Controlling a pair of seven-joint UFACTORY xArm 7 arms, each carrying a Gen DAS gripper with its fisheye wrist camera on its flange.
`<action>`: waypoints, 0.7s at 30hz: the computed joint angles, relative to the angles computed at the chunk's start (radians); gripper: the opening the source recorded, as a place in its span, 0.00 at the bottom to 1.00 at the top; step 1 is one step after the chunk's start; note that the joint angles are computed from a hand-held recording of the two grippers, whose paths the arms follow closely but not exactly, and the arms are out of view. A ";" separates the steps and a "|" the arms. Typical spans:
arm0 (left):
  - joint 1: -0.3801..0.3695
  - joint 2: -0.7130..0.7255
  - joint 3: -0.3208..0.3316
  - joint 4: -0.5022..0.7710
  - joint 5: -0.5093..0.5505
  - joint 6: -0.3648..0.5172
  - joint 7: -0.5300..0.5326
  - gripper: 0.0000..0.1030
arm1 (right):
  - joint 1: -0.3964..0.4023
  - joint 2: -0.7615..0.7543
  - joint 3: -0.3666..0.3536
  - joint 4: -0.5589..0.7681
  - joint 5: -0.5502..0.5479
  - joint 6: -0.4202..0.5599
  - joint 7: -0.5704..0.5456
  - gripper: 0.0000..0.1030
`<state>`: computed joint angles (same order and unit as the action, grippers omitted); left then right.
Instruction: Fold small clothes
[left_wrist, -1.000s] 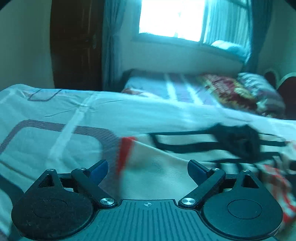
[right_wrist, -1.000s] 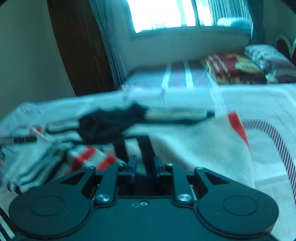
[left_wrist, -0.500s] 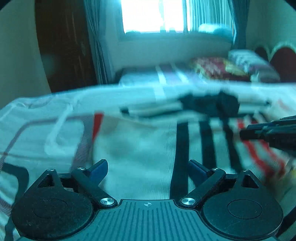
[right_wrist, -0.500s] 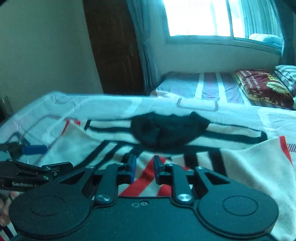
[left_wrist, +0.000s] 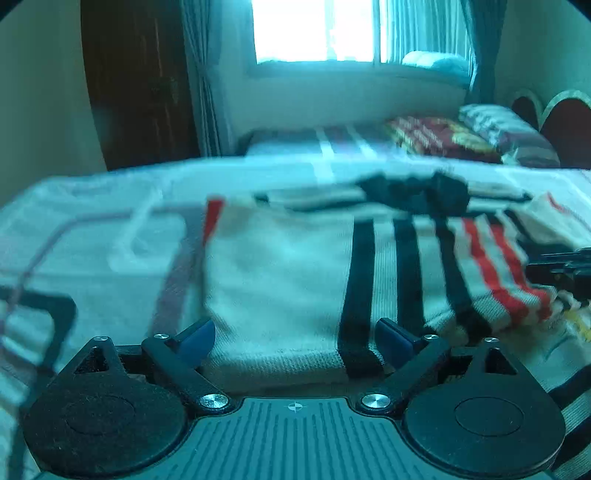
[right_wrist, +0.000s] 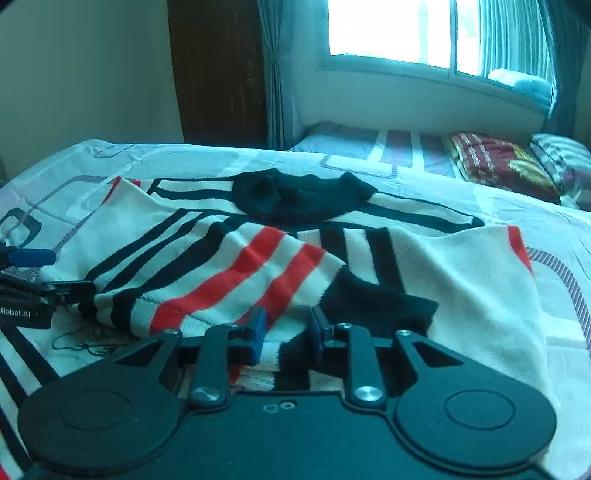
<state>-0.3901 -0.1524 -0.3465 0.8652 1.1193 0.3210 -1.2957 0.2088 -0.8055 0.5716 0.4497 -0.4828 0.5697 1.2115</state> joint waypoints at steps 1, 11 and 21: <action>0.003 -0.010 0.001 -0.001 0.009 0.004 -0.002 0.91 | -0.012 -0.039 0.006 -0.014 -0.012 -0.004 0.023 0.29; -0.034 0.130 0.080 0.089 -0.062 0.007 0.098 0.93 | -0.066 -0.009 -0.066 -0.051 -0.031 0.003 -0.049 0.34; -0.088 -0.243 0.108 -0.227 -0.327 0.028 0.331 0.93 | 0.219 -0.453 -0.097 -0.155 0.173 0.322 -0.100 0.60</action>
